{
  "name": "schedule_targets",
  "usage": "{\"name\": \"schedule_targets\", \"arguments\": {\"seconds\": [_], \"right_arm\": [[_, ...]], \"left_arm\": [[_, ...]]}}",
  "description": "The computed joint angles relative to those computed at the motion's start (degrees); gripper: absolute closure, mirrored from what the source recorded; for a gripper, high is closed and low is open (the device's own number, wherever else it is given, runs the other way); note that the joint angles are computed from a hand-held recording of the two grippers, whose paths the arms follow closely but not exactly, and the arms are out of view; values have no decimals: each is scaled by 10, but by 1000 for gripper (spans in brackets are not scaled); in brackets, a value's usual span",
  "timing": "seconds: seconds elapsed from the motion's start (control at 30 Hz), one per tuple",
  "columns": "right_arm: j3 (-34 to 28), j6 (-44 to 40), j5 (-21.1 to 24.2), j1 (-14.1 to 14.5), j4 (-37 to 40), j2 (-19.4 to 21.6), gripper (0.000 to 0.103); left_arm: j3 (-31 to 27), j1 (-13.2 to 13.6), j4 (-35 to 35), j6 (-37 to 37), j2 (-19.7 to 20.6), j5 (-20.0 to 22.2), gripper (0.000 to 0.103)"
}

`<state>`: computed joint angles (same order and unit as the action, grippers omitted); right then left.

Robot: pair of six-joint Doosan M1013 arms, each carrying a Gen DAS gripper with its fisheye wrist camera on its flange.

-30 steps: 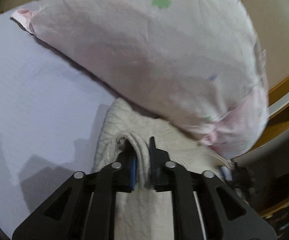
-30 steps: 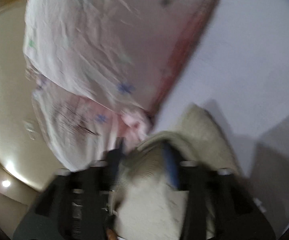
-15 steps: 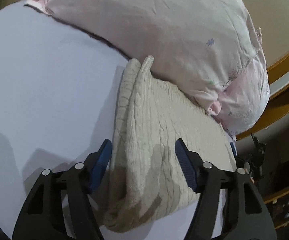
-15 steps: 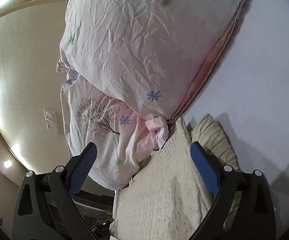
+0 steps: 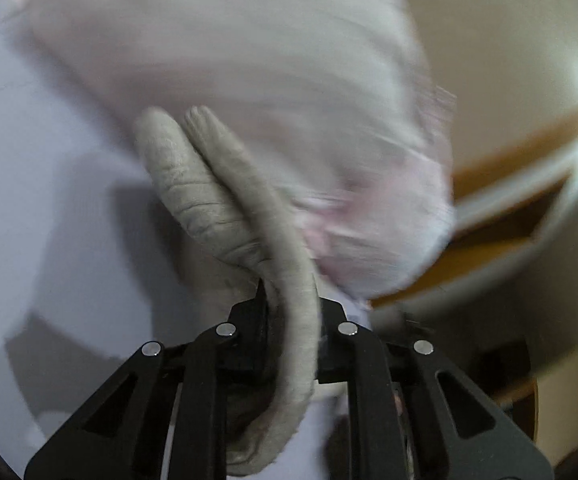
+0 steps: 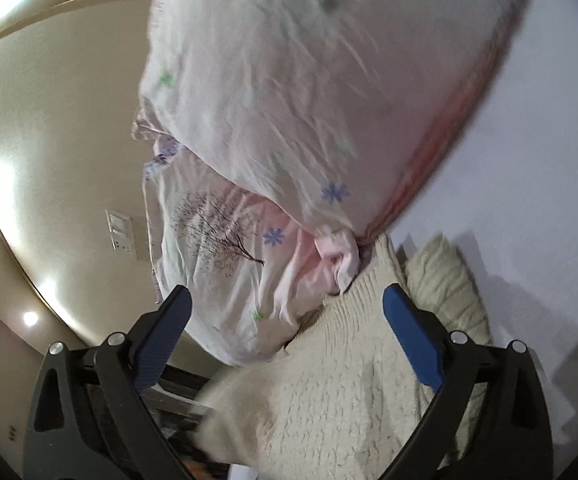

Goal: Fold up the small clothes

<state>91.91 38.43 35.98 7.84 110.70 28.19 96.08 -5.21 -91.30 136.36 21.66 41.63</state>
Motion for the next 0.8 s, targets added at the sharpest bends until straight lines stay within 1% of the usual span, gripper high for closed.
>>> {"name": "schedule_targets", "arguments": {"seconds": [0.03, 0.1, 0.13, 0.2, 0.23, 0.27, 0.3, 0.33, 0.37, 0.4, 0.43, 0.47, 0.5, 0.53, 0.57, 0.6, 0.63, 0.67, 0.7, 0.73, 0.8], "right_arm": [[1, -11, -19, 0, -9, -7, 7], [3, -17, -48, 0, -28, -16, 7], [3, -19, -62, -1, -39, -20, 7], [0, 13, -97, -3, -93, -26, 7], [-2, 26, -101, -5, -111, -26, 7], [-4, 62, -106, -9, -148, -26, 7], [-5, 82, -104, -11, -167, -25, 7], [-7, 103, -97, -14, -187, -24, 7], [-11, 126, -81, -18, -207, -22, 7], [-18, 150, -63, -20, -232, -19, 7], [-26, 176, -45, -21, -261, -15, 5], [-40, 221, -22, -21, -316, -9, 3], [-53, 257, -5, -19, -359, -3, 2], [-67, 291, 15, -17, -401, 4, 2], [-85, 336, 41, -13, -454, 14, 2], [-96, 361, 55, -11, -482, 20, 2], [-103, 381, 64, -9, -505, 24, 2], [-111, 409, 70, -5, -538, 28, 2], [-116, 430, 73, -3, -563, 31, 2], [-119, 445, 74, -1, -581, 33, 2], [-125, 476, 74, 3, -621, 35, 2]], "left_arm": [[-11, -10, -1, 10, 4, 7, 87], [-55, -46, 15, 23, 27, 37, 87], [-79, -65, 40, 17, 43, 49, 87], [-134, -106, 122, -31, 83, 58, 87], [-175, -128, 190, -84, 112, 81, 87], [-199, -138, 228, -120, 128, 103, 87], [-211, -144, 236, -135, 140, 124, 87], [-216, -146, 215, -124, 148, 157, 87], [-209, -145, 195, -100, 144, 159, 83], [-194, -142, 173, -66, 133, 150, 80], [-176, -136, 140, -26, 121, 143, 80], [-147, -124, 95, 16, 102, 125, 68], [-123, -117, 76, 32, 84, 91, 45], [-98, -112, 69, 38, 64, 43, 36], [-77, -108, 91, 20, 43, -24, 32], [-68, -107, 130, -6, 33, -61, 32], [-66, -105, 165, -34, 30, -75, 32], [-65, -105, 217, -87, 30, -87, 32], [-68, -105, 264, -137, 34, -84, 32], [-75, -107, 319, -191, 40, -71, 32], [-85, -109, 374, -237, 49, -55, 30]]}}
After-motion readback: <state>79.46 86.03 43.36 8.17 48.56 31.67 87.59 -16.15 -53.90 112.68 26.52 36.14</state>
